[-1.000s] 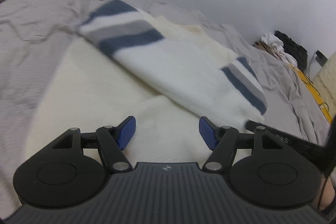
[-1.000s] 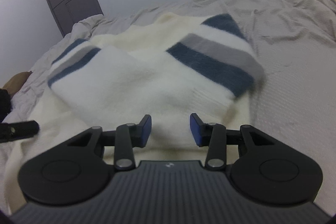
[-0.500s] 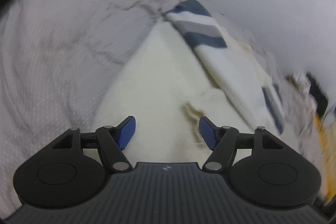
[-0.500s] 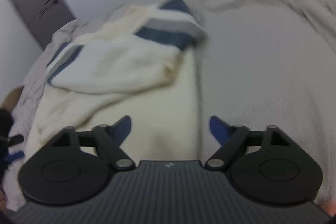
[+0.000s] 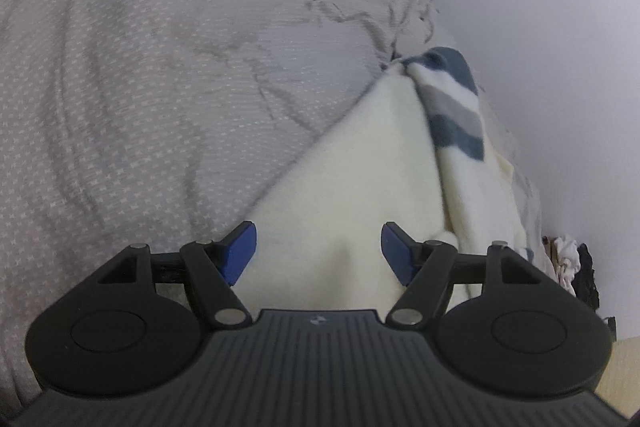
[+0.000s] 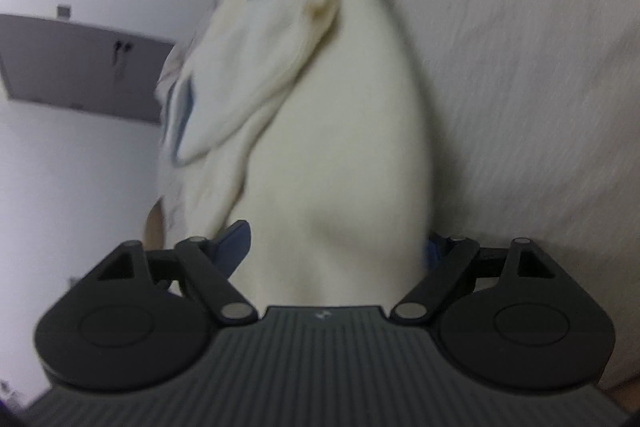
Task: Fold large clothes
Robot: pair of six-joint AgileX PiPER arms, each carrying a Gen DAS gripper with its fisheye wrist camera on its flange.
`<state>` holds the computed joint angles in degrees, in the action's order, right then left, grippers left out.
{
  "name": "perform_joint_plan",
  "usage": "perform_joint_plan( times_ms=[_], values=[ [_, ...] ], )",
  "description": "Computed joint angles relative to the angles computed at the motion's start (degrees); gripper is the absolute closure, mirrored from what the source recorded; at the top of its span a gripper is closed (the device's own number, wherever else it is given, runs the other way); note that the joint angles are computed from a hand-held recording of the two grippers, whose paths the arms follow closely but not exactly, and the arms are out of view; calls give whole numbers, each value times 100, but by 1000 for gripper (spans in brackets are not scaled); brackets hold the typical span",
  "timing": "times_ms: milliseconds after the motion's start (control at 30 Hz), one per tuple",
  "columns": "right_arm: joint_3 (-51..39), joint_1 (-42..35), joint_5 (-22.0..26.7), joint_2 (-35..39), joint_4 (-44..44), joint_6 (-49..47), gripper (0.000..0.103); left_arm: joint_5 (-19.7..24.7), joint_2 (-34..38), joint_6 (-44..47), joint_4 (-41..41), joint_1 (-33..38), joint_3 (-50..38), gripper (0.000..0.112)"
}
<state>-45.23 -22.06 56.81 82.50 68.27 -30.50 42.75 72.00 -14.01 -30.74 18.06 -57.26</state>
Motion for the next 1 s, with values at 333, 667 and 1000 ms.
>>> perform_joint_plan(
  times_ms=[333,667,1000],
  values=[
    [260,105,141,-515,513,-569,85,-50,518,-820,672,-304,-177,37],
    [-28,-414,-35,-536,1221,-983,87,425,512,926,-840,-273,100,30],
    [-59,-739,101,-435,1200,-1214,87,1251,69,1656,-1579,-159,570,32]
  ],
)
